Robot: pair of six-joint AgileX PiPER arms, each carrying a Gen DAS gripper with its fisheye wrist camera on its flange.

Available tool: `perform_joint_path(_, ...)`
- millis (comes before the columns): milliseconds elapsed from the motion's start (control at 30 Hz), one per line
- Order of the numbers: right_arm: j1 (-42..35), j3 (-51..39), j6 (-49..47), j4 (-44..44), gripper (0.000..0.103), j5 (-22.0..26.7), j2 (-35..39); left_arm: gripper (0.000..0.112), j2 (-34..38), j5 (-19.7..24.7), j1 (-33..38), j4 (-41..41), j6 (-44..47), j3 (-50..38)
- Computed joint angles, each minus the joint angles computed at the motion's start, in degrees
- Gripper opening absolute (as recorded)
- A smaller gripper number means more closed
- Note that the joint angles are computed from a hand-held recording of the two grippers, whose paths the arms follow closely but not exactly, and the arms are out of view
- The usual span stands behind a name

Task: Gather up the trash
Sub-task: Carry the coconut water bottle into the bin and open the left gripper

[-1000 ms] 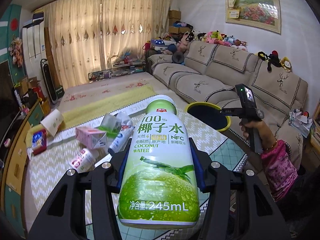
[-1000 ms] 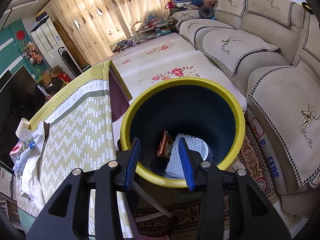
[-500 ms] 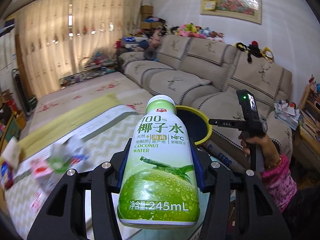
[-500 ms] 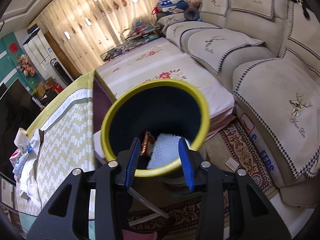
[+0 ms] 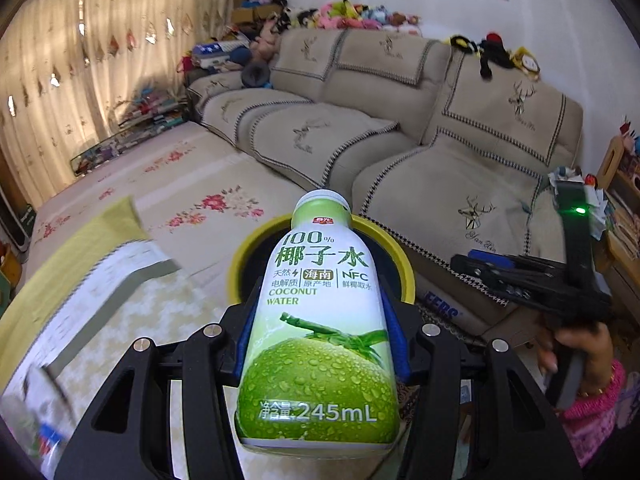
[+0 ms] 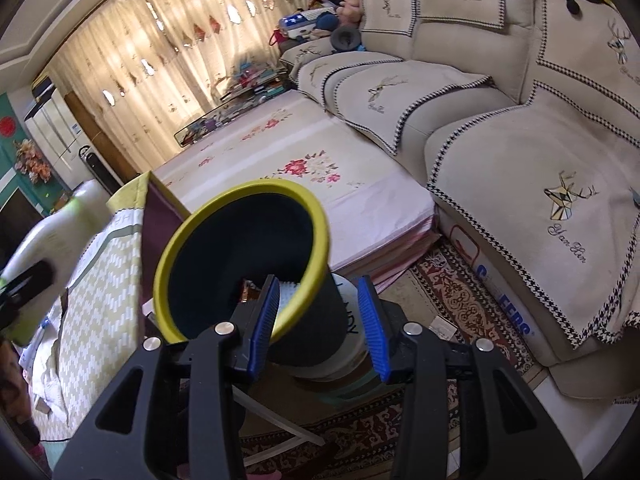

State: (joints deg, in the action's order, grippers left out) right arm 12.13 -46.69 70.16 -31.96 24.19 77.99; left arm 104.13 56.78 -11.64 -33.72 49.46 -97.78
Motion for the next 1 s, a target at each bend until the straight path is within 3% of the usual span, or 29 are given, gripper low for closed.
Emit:
perform_joint_path(200, -3.9, 2.0, -4.9, 4.2, 0.039, -2.0, 0.1, 0.052, 9.3, -1.7, -8.1, 7.4, -9.3, -9.3)
perform_joint_path(400, -5.8, 3.1, -7.3, 6.7, 0.041, -3.6, 0.5, 0.052, 19.3, 2.3, -12.1, 12.8, -17.1, -21.3)
perform_joint_path(467, -5.9, 3.1, -7.9, 7.5, 0.042, -3.9, 0.9, 0.056, 20.9, 2.6, -12.5, 13.4, -18.5, -23.2)
perform_joint_path(500, -5.9, 3.1, -8.3, 8.0, 0.042, -4.0, 1.1, 0.064, 20.8, 1.8, -12.7, 13.8, -18.8, -22.8)
perform_joint_path(567, -5.7, 3.0, -8.5, 8.1, 0.042, -4.1, 1.3, 0.071, 19.4, -0.3, -12.6, 13.7, -18.4, -20.8)
perform_joint_path(733, -3.6, 2.3, -6.7, 7.1, 0.042, -3.3, 1.0, 0.074, 11.2, -2.3, -8.7, 9.1, -13.7, -11.2)
perform_joint_path(833, -2.2, 1.9, -5.7, 6.4, 0.043, -3.1, 1.1, 0.085, 3.3, -3.1, -3.5, 2.8, -8.4, -3.5)
perform_joint_path(1000, 2.2, 0.4, -2.0, 3.6, 0.043, -1.9, 2.2, 0.092, -9.2, -2.9, 6.4, -4.5, -0.6, 7.6)
